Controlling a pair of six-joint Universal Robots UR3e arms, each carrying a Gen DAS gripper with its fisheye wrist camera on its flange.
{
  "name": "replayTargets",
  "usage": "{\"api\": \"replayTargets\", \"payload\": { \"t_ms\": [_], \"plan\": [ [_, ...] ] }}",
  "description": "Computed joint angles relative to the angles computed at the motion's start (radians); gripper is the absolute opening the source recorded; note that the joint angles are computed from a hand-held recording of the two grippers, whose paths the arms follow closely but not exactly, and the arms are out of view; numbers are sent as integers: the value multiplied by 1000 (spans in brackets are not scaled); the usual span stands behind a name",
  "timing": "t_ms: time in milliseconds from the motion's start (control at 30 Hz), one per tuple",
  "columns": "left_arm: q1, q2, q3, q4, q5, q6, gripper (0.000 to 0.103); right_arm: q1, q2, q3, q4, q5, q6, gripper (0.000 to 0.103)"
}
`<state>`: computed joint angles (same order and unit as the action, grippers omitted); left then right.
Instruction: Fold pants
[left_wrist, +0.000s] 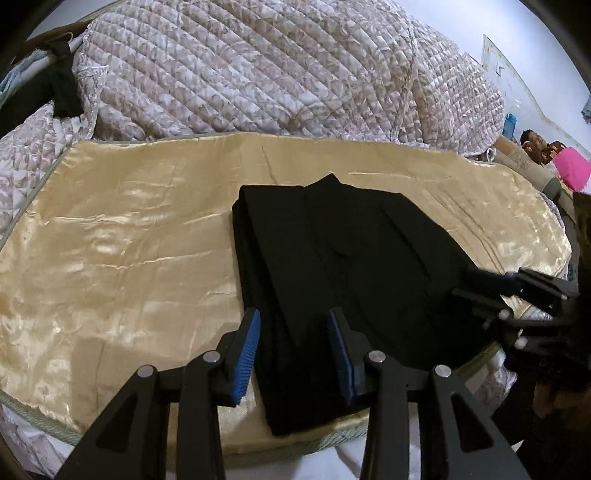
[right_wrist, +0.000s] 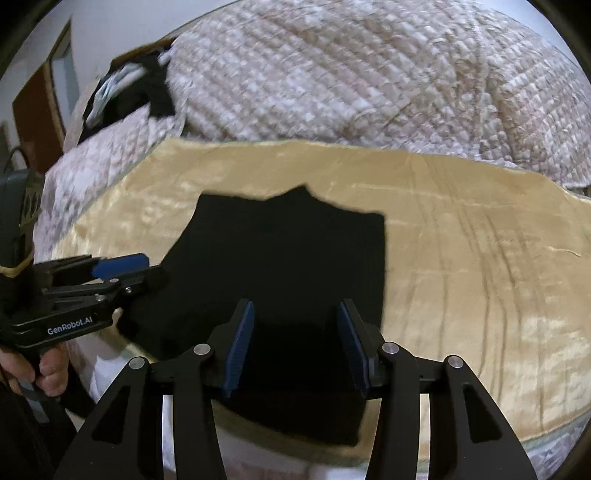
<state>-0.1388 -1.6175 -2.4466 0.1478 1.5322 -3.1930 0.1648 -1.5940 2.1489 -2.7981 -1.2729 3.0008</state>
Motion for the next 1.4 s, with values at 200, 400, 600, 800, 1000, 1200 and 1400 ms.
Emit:
{"api": "replayTargets", "payload": {
  "t_ms": [200,400,600,800,1000,1200,1400],
  "plan": [
    [-20,-17,-4,28,30,2,44,71,28,0,-43,-102,-28,48],
    [-20,-16,-2,21,32,6,44,82,24,12,-39,-106,-47,48],
    [13,-2,-17,14,-4,0,47,82,32,31,-83,-110,-68,47],
    [-7,-3,-3,14,34,-3,46,53,2,43,-77,-74,-51,48],
    [-11,12,-3,23,60,-22,41,-13,-60,84,-102,-31,-1,33],
    [-21,-26,15,21,68,-23,35,-6,-11,45,-48,-45,1,25],
    [-16,-16,14,16,63,-25,35,-39,-35,57,-48,-10,26,25]
  ]
}}
